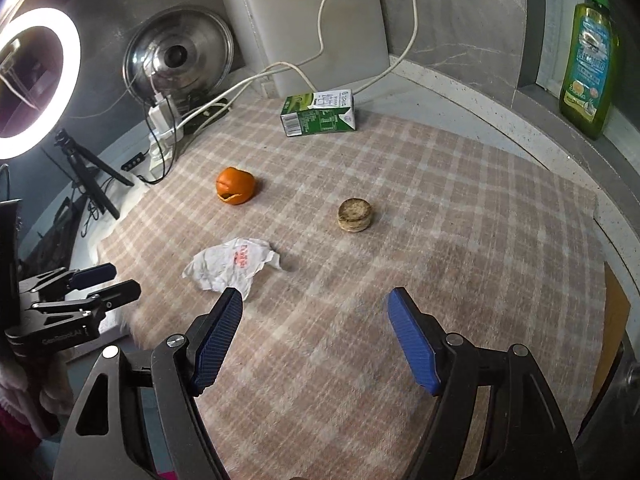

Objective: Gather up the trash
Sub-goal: 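Grasp the orange peel with the left tool while the right tool grasps the round brown disc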

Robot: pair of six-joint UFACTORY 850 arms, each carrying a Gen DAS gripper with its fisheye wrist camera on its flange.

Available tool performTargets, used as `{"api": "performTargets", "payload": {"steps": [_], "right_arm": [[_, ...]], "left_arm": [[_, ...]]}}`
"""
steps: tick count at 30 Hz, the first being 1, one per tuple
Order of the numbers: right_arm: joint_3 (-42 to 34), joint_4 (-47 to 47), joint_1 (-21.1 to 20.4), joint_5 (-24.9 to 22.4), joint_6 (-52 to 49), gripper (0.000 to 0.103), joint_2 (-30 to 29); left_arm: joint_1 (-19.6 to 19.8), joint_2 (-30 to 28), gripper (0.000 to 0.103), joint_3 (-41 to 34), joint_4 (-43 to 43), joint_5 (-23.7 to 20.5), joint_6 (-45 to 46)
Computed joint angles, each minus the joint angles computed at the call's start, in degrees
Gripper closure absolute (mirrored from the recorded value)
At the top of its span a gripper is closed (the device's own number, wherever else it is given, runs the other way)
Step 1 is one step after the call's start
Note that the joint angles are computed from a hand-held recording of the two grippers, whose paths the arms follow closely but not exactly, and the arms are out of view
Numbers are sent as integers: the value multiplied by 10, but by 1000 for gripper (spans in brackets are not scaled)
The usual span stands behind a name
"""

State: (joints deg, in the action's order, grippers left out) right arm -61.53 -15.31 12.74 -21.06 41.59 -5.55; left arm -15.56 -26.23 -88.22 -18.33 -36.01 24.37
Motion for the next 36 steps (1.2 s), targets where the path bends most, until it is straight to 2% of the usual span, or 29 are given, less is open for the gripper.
{"api": "performTargets", "payload": {"steps": [11, 22, 31, 36], "right_arm": [[-62, 97, -44, 1, -113, 28, -78], [-115, 150, -61, -15, -169, 28, -142], [-132, 125, -61, -18, -151, 28, -165], [-139, 129, -62, -24, -161, 28, -174]], "left_arm": [[-18, -121, 36, -163, 43, -55, -71], [-38, -225, 36, -316, 79, -112, -117], [-46, -302, 36, -425, 92, -168, -138], [-51, -314, 36, -442, 103, -172, -143]]}}
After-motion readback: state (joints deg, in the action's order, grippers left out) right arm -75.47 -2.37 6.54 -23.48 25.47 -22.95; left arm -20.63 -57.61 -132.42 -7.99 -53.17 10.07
